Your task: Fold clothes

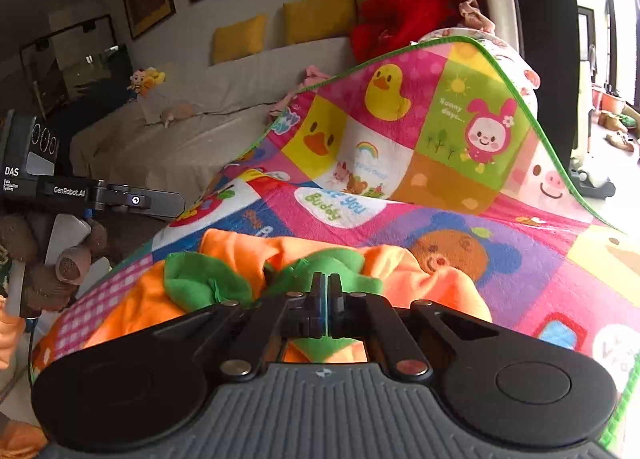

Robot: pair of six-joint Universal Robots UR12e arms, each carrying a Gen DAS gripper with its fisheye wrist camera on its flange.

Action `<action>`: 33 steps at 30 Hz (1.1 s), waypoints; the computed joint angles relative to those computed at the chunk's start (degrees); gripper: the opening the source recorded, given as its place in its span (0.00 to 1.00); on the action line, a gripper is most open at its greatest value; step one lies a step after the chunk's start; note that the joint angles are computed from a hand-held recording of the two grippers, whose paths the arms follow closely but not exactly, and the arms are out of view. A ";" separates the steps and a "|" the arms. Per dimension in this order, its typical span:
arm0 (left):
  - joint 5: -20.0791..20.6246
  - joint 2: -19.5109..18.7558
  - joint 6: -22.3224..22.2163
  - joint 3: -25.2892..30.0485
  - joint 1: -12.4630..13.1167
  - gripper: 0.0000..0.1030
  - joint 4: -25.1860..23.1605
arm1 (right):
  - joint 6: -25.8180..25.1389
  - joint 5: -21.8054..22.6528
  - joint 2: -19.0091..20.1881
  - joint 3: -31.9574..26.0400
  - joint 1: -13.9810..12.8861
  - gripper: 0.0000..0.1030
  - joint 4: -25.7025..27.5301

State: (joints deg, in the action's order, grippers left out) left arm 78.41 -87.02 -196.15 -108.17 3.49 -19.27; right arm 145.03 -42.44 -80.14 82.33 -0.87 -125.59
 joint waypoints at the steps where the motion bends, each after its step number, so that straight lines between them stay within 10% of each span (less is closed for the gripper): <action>1: 0.64 -0.26 -1.47 0.28 -0.06 1.00 -1.49 | 1.17 -0.62 -0.01 0.08 -0.23 0.01 -0.58; 8: -0.50 -0.89 -8.54 -0.58 2.29 0.95 -7.22 | 10.52 -1.89 3.21 -3.42 -0.81 0.06 -0.95; 10: -2.25 -0.89 -9.37 -0.80 3.19 0.77 -7.12 | 12.49 -1.79 4.96 -5.42 -0.22 0.11 0.83; 14: -5.01 -1.99 -12.07 -0.23 4.36 0.76 -7.67 | 16.21 -1.57 8.80 -9.91 1.26 0.31 5.10; 24: -7.19 -5.66 -15.30 1.99 4.93 0.81 -7.57 | 21.24 -6.01 16.30 -17.85 5.73 0.25 11.03; 33: -0.62 -5.52 -6.26 2.77 2.31 0.19 -2.57 | 14.29 0.88 10.31 -10.92 4.09 0.00 -3.07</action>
State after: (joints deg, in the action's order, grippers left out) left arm 77.79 -92.54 -202.40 -105.41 5.80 -21.84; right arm 159.32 -41.56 -69.84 71.41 3.22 -128.66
